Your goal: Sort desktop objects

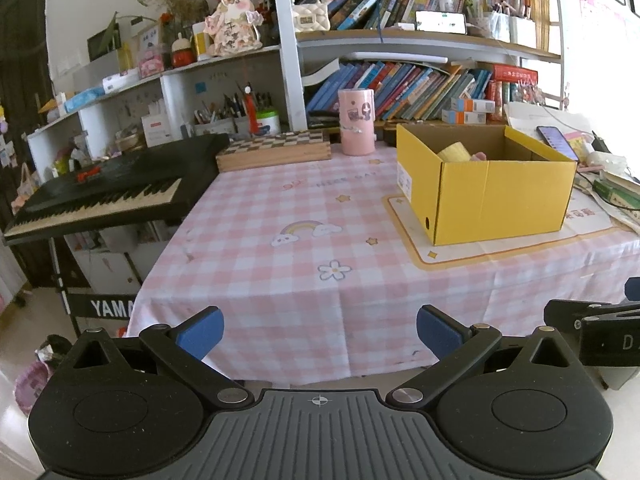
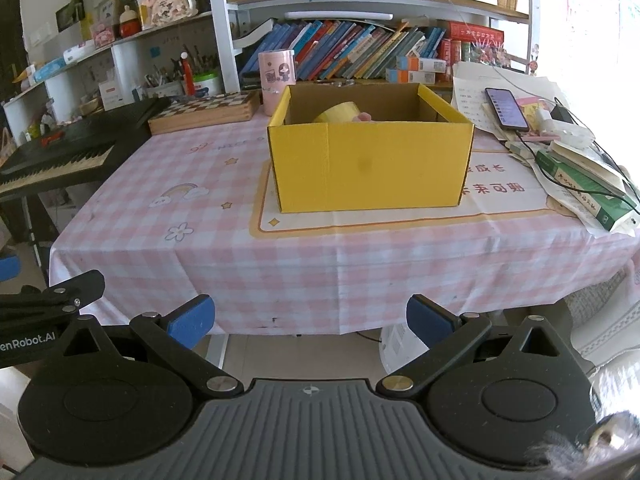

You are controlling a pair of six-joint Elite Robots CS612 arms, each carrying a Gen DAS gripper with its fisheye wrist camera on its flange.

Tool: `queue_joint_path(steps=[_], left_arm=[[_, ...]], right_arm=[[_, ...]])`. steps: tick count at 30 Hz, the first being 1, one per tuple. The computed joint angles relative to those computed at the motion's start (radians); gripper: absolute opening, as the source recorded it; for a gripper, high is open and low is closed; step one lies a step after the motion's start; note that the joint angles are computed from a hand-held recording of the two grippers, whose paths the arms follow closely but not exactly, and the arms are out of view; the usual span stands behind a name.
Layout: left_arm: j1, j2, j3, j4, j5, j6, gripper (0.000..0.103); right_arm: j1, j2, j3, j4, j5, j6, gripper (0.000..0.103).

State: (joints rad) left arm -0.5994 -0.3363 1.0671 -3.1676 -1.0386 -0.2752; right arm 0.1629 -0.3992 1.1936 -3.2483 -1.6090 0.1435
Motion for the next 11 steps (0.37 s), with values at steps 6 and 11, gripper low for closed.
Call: queue_joint_path(steps=[6,11], left_arm=[[0.003,0.001,0.002,-0.009,-0.006,-0.012,0.103],[0.003,0.005,-0.009,0.01,0.014,-0.033,0.103]], right_arm=[[0.001,0.0,-0.001,0.006,-0.002,0.006,0.103],[0.0,0.002,-0.008,0.023,-0.002,0.007,0.103]])
